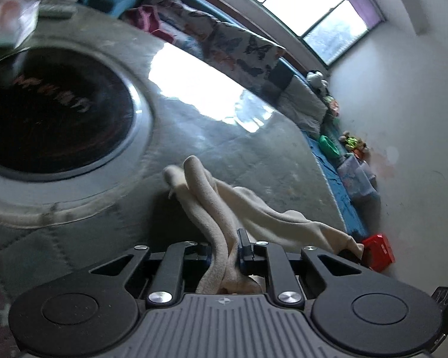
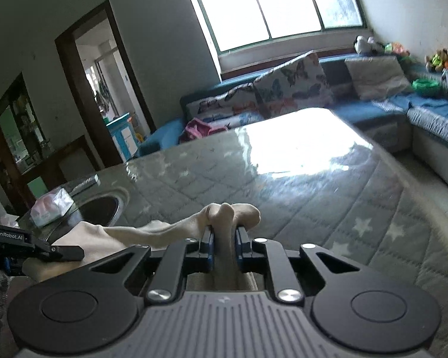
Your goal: Fold clothes
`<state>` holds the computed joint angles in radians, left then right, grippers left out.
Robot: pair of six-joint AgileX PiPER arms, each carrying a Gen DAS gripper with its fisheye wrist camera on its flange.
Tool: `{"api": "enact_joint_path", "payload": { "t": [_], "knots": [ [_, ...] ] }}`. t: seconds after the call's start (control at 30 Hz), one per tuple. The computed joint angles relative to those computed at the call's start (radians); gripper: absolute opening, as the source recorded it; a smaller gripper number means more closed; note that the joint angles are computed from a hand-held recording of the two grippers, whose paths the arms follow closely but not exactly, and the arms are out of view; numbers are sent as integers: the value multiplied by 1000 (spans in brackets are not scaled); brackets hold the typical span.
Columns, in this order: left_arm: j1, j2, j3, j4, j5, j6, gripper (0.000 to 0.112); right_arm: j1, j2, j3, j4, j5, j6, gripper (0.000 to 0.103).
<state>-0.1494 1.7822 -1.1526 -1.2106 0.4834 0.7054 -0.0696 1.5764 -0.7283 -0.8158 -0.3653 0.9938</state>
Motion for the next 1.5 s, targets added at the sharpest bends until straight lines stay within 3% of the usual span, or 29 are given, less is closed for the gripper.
{"api": "enact_joint_path", "payload": {
  "t": [0.33, 0.87, 1.27, 1.5],
  "knots": [
    [-128, 58, -128, 102, -41, -86, 16, -67, -55, -21, 2, 70, -57, 12],
    [-307, 239, -434, 499, -66, -472, 16, -179, -11, -124, -74, 130, -33, 12],
    [-368, 289, -504, 667, -72, -601, 16, -204, 34, -154, -23, 144, -104, 12],
    [-374, 309, -525, 695, -53, -619, 16, -217, 66, -172, -30, 147, -101, 12]
  ]
}}
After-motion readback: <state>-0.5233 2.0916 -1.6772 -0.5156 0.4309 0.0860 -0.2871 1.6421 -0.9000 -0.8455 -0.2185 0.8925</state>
